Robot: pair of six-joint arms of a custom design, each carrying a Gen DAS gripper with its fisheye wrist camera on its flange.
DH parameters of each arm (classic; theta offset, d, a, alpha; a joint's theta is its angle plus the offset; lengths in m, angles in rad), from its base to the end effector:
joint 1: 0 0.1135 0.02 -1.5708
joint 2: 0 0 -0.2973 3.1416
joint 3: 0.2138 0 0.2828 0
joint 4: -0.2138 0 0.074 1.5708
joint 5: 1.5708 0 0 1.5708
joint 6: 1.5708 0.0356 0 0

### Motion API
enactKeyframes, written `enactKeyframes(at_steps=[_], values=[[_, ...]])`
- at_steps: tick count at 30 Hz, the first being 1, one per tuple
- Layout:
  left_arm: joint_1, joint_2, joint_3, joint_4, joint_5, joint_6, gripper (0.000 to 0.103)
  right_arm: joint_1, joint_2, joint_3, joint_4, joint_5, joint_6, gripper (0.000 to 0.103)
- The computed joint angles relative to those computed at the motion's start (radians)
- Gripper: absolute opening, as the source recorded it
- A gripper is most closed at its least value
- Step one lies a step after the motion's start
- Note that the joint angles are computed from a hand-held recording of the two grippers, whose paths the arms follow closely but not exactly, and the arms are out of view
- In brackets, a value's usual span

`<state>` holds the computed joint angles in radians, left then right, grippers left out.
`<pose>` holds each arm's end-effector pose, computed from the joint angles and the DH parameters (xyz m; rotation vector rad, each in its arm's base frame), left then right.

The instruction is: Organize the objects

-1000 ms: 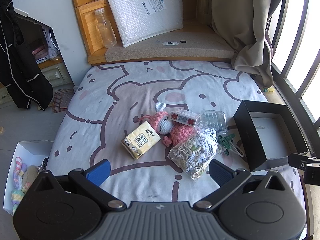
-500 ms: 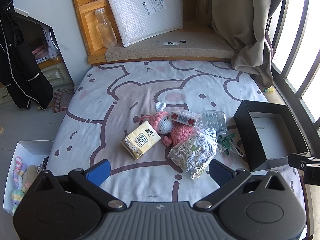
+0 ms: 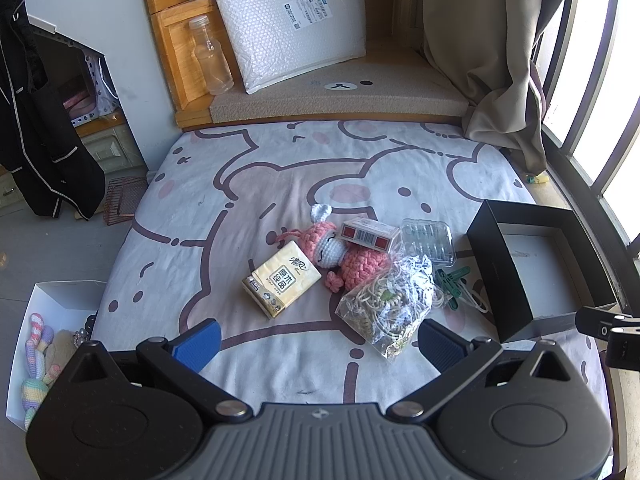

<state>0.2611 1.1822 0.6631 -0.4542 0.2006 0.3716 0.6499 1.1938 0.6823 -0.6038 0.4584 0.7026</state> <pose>0.2321 0.0547 0.2136 0.2166 2.5059 0.0004 0.1907 0.1251 0.2118 0.2015 2.5014 -0.0925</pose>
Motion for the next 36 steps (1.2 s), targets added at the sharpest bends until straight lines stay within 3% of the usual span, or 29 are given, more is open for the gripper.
enactKeyframes(at_steps=[22,36], values=[[-0.002,-0.017,-0.010,0.010,0.006,-0.012,0.103,0.009,0.004,0.016,-0.017,0.025,-0.002,0.103],[0.048,-0.022,0.033,0.023,0.106,-0.016,0.103,0.017,-0.013,0.073,0.016,0.085,-0.045,0.103]])
